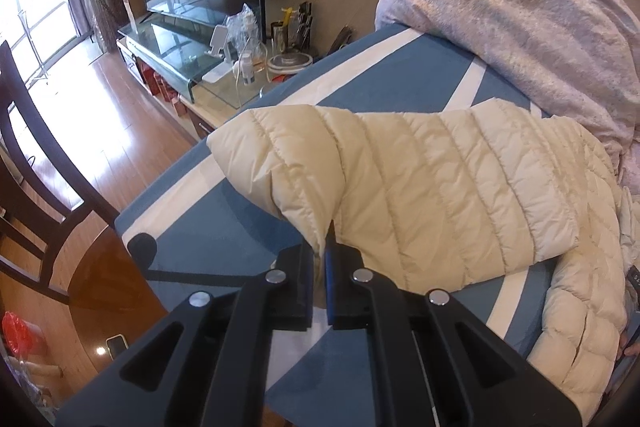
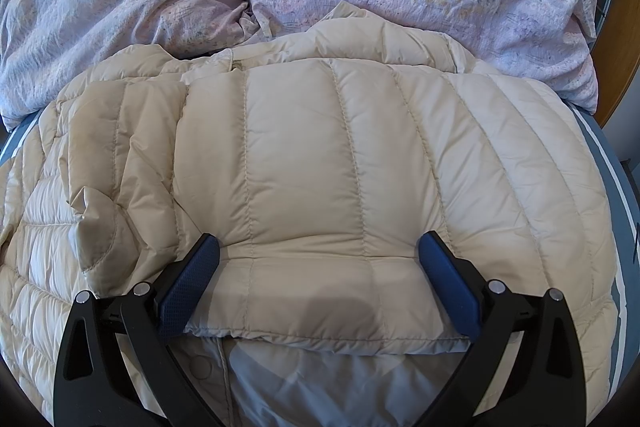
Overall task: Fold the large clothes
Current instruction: 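Lift the sleeve with the left gripper and lay it across the jacket back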
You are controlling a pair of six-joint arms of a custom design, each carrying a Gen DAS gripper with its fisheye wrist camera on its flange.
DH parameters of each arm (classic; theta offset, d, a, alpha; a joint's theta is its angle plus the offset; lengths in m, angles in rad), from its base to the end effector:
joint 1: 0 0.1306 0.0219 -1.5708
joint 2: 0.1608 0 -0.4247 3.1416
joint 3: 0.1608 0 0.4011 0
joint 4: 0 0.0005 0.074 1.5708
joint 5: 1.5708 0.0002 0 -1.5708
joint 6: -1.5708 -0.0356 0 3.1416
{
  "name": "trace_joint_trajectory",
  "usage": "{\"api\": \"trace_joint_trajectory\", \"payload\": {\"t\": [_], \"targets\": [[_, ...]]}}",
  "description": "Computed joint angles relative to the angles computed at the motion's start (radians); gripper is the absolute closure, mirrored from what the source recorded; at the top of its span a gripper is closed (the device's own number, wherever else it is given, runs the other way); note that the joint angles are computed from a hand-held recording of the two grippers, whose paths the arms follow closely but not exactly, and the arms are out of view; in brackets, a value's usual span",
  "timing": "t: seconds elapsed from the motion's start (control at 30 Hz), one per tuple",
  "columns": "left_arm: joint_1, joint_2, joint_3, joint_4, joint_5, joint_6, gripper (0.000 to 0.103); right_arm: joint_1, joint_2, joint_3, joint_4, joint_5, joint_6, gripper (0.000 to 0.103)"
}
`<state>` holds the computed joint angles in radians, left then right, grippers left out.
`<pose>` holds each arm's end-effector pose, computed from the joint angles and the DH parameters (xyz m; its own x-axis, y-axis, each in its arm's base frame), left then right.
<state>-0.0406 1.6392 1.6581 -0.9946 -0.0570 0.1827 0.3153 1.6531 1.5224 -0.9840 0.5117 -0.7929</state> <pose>0.5802 -0.0220 0.4609 -0.8152 -0.1484 -0.5598 -0.1418 0.9883 -0.0555 0.5455 0.1591 0.3961 -0.6455 0.4428 -0.6223 0.5622 0.8270 0.0053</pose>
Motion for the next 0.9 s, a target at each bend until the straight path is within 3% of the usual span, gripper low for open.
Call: {"api": "trace_joint_trajectory", "payload": {"t": [0.4,0.9], "targets": [[-0.054,-0.019,0.029,0.063,0.011,-0.053,0.099,-0.001,-0.004,-0.005,0.003,-0.001,0.0,0.001],[-0.233,0.022,0.146,0.09,0.065,-0.15,0.099,-0.001,-0.004,-0.007,0.006,-0.002,0.0,0.001]]}}
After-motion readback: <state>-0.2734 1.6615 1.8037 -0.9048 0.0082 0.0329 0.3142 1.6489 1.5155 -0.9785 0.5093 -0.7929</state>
